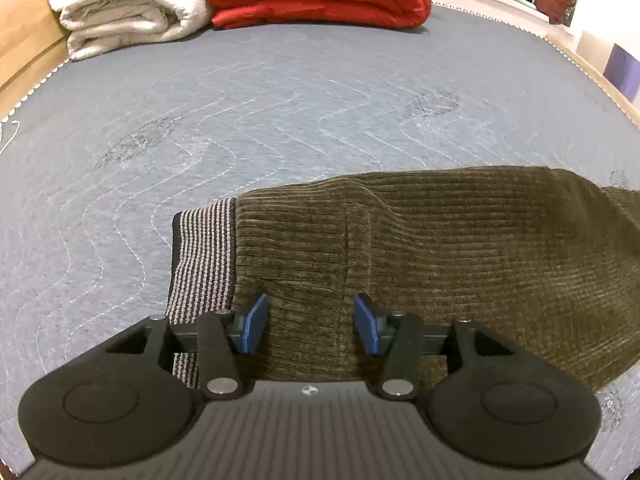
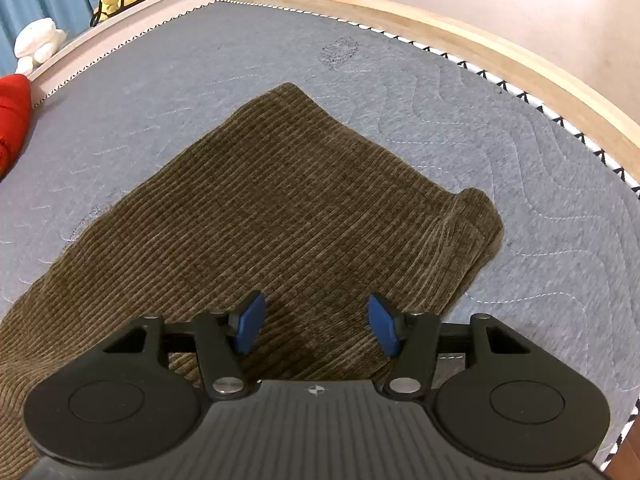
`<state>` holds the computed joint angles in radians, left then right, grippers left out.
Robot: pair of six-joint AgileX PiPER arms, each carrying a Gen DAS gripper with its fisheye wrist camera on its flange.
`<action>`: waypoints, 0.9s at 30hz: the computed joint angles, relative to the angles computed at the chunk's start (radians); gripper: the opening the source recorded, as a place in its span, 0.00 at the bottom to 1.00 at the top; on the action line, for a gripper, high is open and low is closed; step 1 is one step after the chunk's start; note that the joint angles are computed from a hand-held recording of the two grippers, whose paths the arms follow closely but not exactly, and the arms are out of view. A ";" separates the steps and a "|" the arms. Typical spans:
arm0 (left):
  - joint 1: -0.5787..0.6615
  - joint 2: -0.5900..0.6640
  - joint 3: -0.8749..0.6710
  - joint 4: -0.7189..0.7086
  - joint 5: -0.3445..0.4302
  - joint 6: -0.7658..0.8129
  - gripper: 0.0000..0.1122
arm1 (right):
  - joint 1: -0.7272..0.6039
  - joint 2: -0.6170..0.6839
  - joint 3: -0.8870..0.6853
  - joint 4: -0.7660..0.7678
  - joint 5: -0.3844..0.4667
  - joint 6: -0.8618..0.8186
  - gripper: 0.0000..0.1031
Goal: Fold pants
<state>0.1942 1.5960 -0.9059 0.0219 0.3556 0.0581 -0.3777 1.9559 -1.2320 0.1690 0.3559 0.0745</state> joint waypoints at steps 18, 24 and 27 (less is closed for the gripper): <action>0.023 0.038 -0.030 -0.109 0.017 0.081 0.62 | -0.010 -0.014 0.016 -0.136 -0.039 0.197 0.60; -0.020 0.018 0.002 -0.005 -0.027 0.010 0.62 | -0.012 -0.016 0.017 -0.122 -0.039 0.198 0.60; -0.025 -0.002 0.016 -0.059 -0.047 0.055 0.62 | -0.028 -0.032 0.037 -0.062 -0.070 0.155 0.60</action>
